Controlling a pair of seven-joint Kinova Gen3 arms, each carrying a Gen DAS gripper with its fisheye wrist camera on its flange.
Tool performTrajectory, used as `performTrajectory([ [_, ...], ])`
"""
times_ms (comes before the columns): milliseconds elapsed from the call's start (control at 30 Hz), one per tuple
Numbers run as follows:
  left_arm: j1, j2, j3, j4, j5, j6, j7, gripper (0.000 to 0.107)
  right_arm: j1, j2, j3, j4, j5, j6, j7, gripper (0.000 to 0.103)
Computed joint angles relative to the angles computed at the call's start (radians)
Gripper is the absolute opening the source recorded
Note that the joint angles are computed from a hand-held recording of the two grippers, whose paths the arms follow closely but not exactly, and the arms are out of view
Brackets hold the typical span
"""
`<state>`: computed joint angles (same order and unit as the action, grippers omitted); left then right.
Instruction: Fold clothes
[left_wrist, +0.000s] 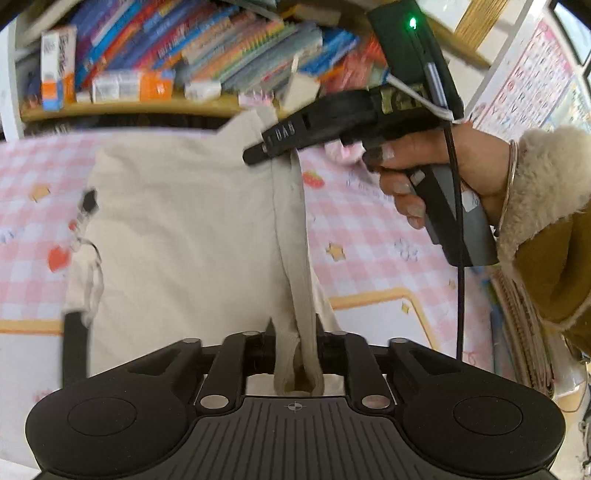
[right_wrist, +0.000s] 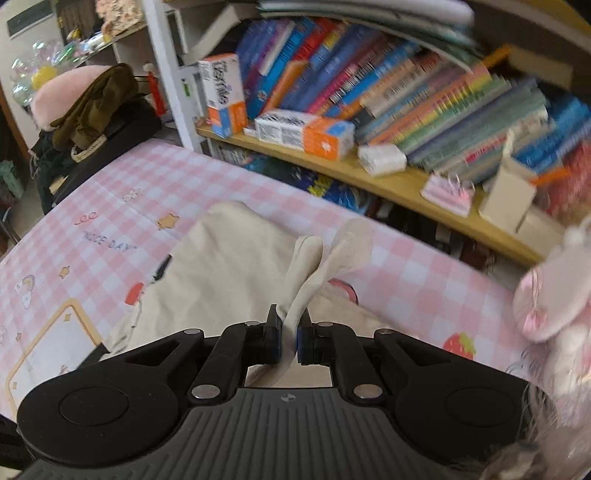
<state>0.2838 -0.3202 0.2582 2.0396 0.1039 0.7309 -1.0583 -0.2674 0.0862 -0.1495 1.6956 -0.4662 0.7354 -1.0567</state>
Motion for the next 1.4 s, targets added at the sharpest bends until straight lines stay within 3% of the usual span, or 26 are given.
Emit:
performTrajectory([
  [33,0.018,0.021,-0.018,-0.003,0.032,0.002,-0.016,0.037,0.002,0.002,0.008,0.022,-0.021,-0.026,-0.005,0.008],
  [133,0.074,0.041,-0.088,0.008,0.153,-0.009,-0.114,0.041,-0.064,-0.008,0.082,0.091,-0.004,-0.115,-0.106,0.02],
  [200,0.116,0.011,-0.148,0.039,0.231,-0.032,-0.196,0.047,-0.04,-0.015,0.061,0.128,0.021,-0.159,-0.168,0.021],
  [300,0.086,-0.072,-0.165,0.094,0.282,-0.043,-0.229,0.051,0.033,-0.043,0.01,0.168,0.026,-0.162,-0.164,0.027],
  [367,0.035,-0.136,-0.161,0.126,0.268,-0.019,-0.189,0.051,0.03,-0.079,0.034,0.196,0.025,-0.145,-0.149,0.029],
  [533,-0.155,-0.245,-0.123,0.145,0.129,0.117,-0.035,0.05,0.016,-0.216,0.13,0.308,-0.126,-0.035,0.035,0.029],
  [667,-0.201,-0.31,-0.149,0.17,0.084,0.135,-0.013,0.051,0.013,-0.331,0.16,0.397,-0.183,0.082,0.101,0.029],
  [800,-0.193,-0.291,-0.147,0.193,0.093,0.075,-0.027,0.051,-0.001,-0.413,0.124,0.455,-0.155,0.094,0.007,0.027],
  [833,-0.2,-0.275,-0.141,0.193,0.09,0.079,-0.021,0.049,-0.003,-0.414,0.098,0.457,-0.123,0.087,-0.03,0.014],
  [900,-0.22,-0.244,-0.122,0.19,0.079,0.097,0.001,0.048,-0.01,-0.415,0.056,0.454,-0.065,0.076,-0.101,0.006],
  [1033,-0.204,-0.259,-0.127,0.208,0.073,0.096,-0.001,0.049,-0.061,-0.498,0.124,0.461,-0.089,0.064,-0.118,0.005],
  [1233,-0.195,-0.251,-0.155,0.184,0.059,0.129,-0.028,0.05,-0.056,-0.447,0.081,0.508,-0.014,0.021,-0.244,0.005],
  [1333,-0.218,-0.255,-0.161,0.156,0.022,0.164,-0.041,0.051,-0.053,-0.457,0.063,0.508,0.026,0.016,-0.298,0.014],
  [1400,-0.227,-0.241,-0.186,0.136,0.005,0.169,-0.067,0.051,-0.012,-0.47,0.004,0.502,0.084,0.009,-0.379,0.04],
])
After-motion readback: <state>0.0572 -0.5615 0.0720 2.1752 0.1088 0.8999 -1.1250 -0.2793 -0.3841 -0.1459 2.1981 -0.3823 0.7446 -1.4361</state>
